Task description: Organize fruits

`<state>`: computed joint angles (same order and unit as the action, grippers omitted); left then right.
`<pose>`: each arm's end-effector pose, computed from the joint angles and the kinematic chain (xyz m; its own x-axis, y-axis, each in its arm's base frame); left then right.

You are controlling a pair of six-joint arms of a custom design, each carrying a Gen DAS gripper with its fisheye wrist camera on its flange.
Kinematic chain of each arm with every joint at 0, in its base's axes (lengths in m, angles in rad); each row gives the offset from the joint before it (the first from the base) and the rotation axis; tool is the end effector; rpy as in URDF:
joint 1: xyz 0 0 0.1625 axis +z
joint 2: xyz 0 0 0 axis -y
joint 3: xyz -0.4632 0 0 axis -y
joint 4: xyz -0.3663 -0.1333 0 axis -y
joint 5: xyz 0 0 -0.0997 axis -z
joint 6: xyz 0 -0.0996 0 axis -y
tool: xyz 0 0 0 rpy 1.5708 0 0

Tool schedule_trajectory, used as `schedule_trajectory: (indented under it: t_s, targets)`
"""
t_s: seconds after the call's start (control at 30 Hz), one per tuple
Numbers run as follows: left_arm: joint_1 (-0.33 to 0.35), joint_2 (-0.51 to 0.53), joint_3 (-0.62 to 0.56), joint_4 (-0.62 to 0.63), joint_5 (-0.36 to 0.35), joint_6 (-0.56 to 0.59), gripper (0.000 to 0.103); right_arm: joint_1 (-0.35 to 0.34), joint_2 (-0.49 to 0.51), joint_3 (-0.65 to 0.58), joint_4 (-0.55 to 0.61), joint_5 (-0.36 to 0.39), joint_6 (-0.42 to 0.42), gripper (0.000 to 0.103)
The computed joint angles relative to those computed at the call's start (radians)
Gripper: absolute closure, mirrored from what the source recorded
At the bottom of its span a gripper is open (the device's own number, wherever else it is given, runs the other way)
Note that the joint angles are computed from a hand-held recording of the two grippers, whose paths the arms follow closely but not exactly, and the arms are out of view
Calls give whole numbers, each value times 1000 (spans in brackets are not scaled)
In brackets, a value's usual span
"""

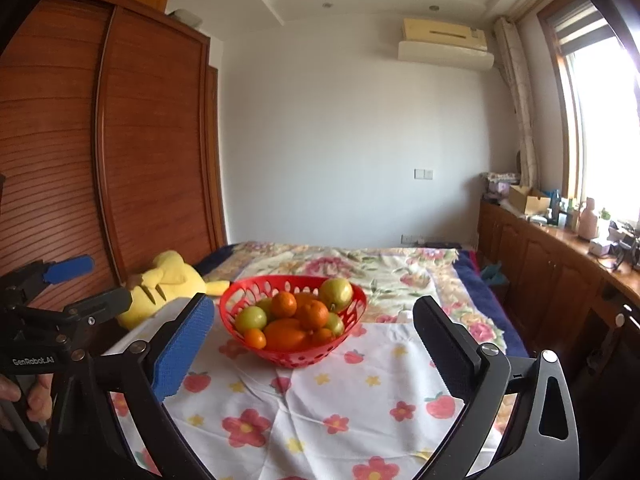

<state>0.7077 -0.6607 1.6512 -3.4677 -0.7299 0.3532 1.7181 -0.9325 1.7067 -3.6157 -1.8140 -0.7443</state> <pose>-0.3820 -0.6000 0.1780 -0.6630 0.2562 -0.7035 0.7437 0.3328 -0.5798 0.2050 -0.6365 0.3451 -0.7016 -0.1355 0.6995 -0.7052 0.2727 -0.6545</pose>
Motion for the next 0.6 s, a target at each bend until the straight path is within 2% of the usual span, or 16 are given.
schedule_trajectory:
  t_s: [0.13,0.6]
  targets:
    - [-11,-24,34,9,11,-25,11,13,-10,25,-33,-23,-8,1]
    - [-25,-58,123,-29,28,-59,11,10,-46,100,-76,-33,3,1]
